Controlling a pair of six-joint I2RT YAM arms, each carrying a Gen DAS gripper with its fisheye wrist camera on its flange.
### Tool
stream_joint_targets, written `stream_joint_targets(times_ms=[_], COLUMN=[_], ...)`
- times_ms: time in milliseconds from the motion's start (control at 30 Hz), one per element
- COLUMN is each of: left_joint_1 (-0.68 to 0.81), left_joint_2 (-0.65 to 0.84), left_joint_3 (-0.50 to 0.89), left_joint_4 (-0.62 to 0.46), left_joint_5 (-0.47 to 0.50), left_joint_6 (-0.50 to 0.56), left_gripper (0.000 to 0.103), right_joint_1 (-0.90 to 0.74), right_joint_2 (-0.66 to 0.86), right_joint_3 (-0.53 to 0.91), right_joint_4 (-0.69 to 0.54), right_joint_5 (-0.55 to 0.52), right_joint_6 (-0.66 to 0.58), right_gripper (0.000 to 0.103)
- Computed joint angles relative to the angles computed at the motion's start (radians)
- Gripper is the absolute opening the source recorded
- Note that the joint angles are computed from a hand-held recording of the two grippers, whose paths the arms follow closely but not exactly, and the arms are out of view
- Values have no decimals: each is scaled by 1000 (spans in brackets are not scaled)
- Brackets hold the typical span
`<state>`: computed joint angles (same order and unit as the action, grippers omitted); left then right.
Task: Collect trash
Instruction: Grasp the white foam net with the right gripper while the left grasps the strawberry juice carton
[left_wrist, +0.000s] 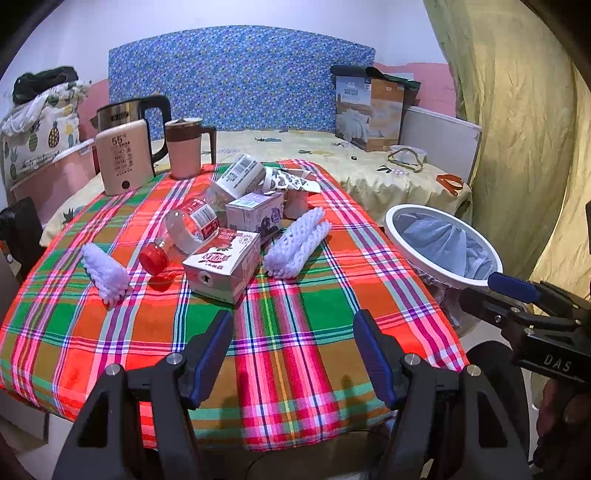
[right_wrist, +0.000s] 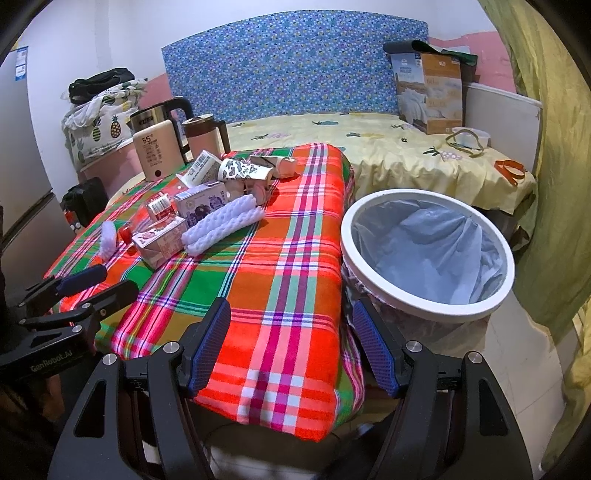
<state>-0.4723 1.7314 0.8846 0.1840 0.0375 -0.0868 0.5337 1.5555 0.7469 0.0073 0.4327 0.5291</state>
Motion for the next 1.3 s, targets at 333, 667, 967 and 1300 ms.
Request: stream_joint_targets(times_ms=[333, 667, 967, 1300], left_joint_1=[87, 142, 147, 159], left_joint_2=[112, 237, 311, 343], left_joint_3=[114, 261, 343, 358], left_joint_4=[-16, -47, -88, -101], left_joint_5=[6, 47, 104, 116], left_joint_6=[-3, 35, 83, 61], left_gripper=[69, 69, 69, 61], right_joint_1=[-60, -118, -159, -152], right_joint_2=[123, 268, 399, 506], right_joint_3=[85, 250, 407, 563], right_joint_4=[58, 30, 1, -94], right_joint_5=[-180, -347, -408, -429], right_joint_6=[-42, -21, 21, 60], right_gripper=[70, 70, 70, 58])
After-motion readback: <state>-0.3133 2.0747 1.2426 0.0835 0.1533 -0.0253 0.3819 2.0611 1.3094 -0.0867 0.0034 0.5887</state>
